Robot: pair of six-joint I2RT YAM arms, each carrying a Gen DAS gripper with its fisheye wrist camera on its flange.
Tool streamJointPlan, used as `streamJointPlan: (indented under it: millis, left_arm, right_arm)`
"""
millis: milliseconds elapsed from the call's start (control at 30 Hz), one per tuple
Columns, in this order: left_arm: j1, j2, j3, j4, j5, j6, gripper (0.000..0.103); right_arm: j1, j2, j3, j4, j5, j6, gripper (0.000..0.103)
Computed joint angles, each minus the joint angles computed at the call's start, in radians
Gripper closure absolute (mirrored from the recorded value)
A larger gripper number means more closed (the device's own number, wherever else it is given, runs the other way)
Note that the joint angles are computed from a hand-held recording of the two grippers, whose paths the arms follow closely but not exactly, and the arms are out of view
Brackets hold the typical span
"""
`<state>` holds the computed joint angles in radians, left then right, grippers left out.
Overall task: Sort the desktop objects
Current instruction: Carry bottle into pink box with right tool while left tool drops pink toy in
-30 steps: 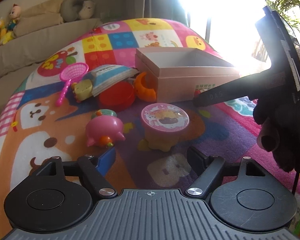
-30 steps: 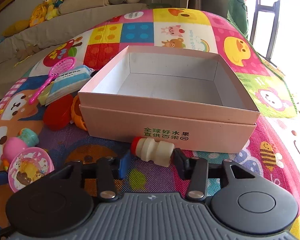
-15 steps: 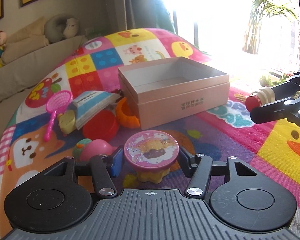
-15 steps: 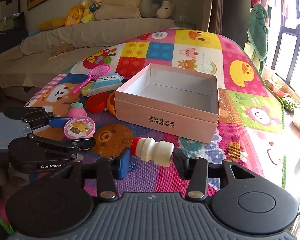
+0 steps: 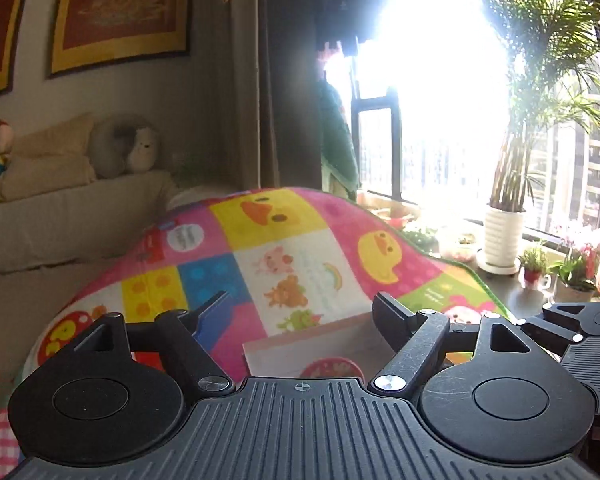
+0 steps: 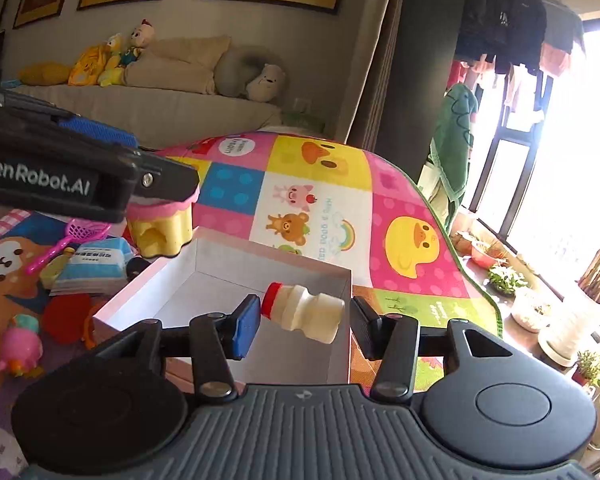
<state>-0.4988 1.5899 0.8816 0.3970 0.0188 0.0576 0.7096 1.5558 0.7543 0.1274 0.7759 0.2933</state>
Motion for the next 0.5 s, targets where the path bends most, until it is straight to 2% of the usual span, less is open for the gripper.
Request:
streamJointPlan:
  millis: [67,133,167,267,367,500]
  left_arm:
    - [0.048,-0.026,-0.048,0.018,0.018,-0.013,0.012]
    - [0.096,-0.051,-0.118,0.023,0.031,-0.023,0.008]
    - [0.117,-0.061,-0.158,0.03,0.038,-0.026,0.008]
    - [0.182,-0.084,-0.293,0.049,0.049,-0.011,0.007]
    - [0.241,-0.095,-0.412,0.08,0.035,-0.006,0.007]
    - [0.337,-0.104,-0.532,0.152,0.013,-0.063,0.006]
  right_arm:
    - [-0.017,-0.017,-0.026,0.007,-0.041,0.03,0.053]
    - [-0.007,-0.032,-0.066,0.026,-0.047,0.054,0.046]
    - [0.01,-0.032,-0.084,0.025,-0.04,0.076,0.043]
    - [0.06,-0.028,-0.112,0.005,-0.039,0.13,0.042]
    - [0.11,-0.001,-0.101,-0.015,-0.044,0.151,0.039]
    - [0.184,0.056,-0.044,-0.018,-0.084,0.133,0.038]
